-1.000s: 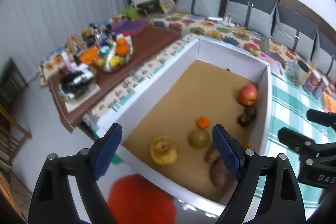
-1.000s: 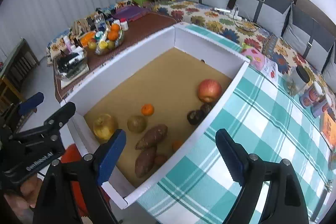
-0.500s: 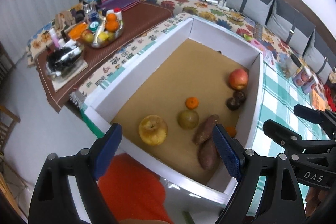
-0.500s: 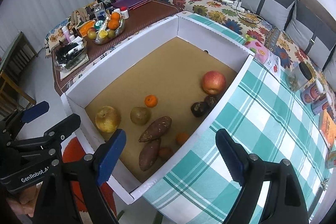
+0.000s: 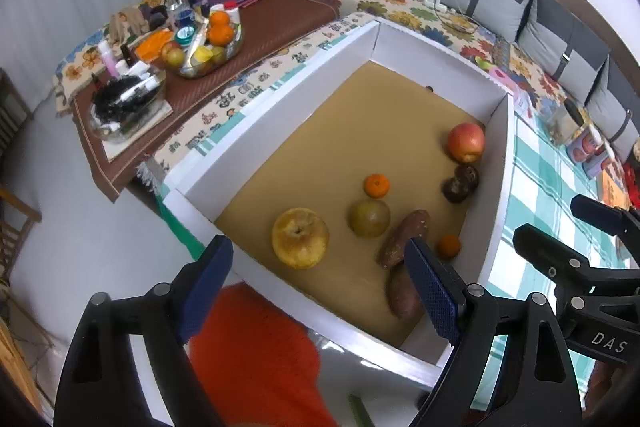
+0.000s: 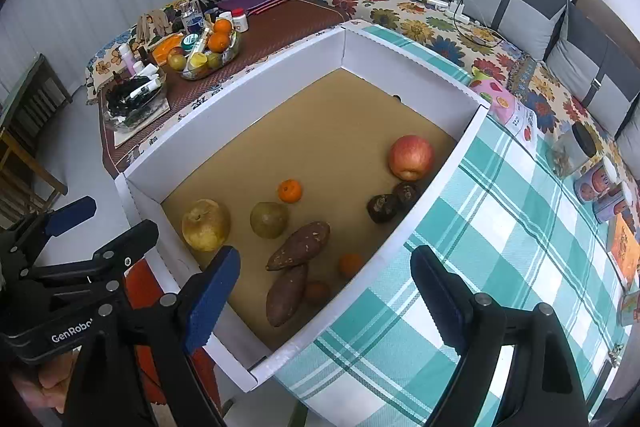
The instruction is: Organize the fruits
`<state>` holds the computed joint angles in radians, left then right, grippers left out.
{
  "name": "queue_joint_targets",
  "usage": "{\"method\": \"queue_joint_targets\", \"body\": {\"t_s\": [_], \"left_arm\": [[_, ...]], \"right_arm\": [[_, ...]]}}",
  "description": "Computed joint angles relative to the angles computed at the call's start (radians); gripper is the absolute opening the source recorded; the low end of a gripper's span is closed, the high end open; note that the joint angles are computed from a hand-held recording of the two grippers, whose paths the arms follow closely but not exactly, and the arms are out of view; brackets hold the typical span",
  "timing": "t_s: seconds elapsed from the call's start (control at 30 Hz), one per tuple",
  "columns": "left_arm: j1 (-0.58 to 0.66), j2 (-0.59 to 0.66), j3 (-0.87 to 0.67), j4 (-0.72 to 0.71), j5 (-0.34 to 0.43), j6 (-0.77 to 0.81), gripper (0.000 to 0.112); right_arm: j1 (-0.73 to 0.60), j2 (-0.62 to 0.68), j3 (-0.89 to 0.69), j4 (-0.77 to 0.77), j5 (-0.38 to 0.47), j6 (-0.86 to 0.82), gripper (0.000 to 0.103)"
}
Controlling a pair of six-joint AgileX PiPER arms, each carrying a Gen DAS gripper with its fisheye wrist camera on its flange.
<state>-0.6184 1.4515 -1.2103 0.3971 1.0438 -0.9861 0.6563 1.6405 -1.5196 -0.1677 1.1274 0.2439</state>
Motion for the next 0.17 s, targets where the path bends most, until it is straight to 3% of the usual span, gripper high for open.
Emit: {"method": "queue_joint_targets", "body": {"t_s": [0.17], "left_arm": [[-0.006, -0.009, 0.018, 0.011, -0.017, -0.011, 0.089]], "right_arm": [[-0.003, 0.001, 0.001, 0.006, -0.003, -0.005, 0.087]]}}
